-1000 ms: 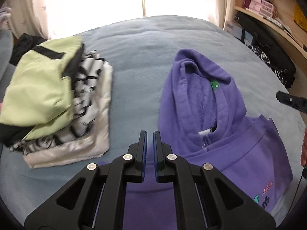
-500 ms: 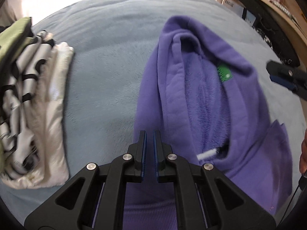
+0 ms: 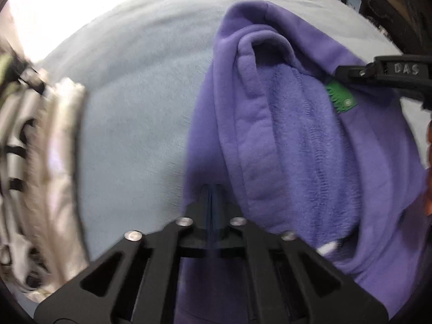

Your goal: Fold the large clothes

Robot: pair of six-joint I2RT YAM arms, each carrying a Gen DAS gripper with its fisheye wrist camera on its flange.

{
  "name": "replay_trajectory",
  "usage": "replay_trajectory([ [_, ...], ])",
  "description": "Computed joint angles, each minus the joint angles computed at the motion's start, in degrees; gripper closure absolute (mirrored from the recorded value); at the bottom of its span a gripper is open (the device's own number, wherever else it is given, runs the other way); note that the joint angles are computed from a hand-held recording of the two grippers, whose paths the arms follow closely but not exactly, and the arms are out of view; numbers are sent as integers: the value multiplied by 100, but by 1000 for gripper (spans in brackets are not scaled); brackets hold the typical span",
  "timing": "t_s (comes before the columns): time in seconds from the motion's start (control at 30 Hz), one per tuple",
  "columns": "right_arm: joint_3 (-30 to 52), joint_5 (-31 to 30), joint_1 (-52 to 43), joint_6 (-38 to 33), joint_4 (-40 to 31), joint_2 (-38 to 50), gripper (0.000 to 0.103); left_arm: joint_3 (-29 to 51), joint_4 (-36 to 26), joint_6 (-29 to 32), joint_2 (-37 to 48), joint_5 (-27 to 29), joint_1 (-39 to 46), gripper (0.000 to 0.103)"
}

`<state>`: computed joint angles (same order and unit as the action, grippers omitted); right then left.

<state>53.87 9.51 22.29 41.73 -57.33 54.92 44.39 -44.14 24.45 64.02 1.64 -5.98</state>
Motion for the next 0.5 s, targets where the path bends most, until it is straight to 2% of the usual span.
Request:
replay_trajectory([
  [0.1, -308, 17, -438, -233, -2, -472, 89, -153, 328, 49, -367, -81, 519, 103],
  [0.2, -715, -554, -1305, -629, 32, -680, 89, -25, 424, 283, -98, 193, 1446, 103],
  [0.33, -983, -809, -1602, -747, 321, -825, 89, 346, -140, 767, 227, 1157, 2206, 103],
  [0.5, -1239, -1076, -1845, -797, 568, -905, 89, 861, -948, 888, 313, 2314, 2344, 102],
])
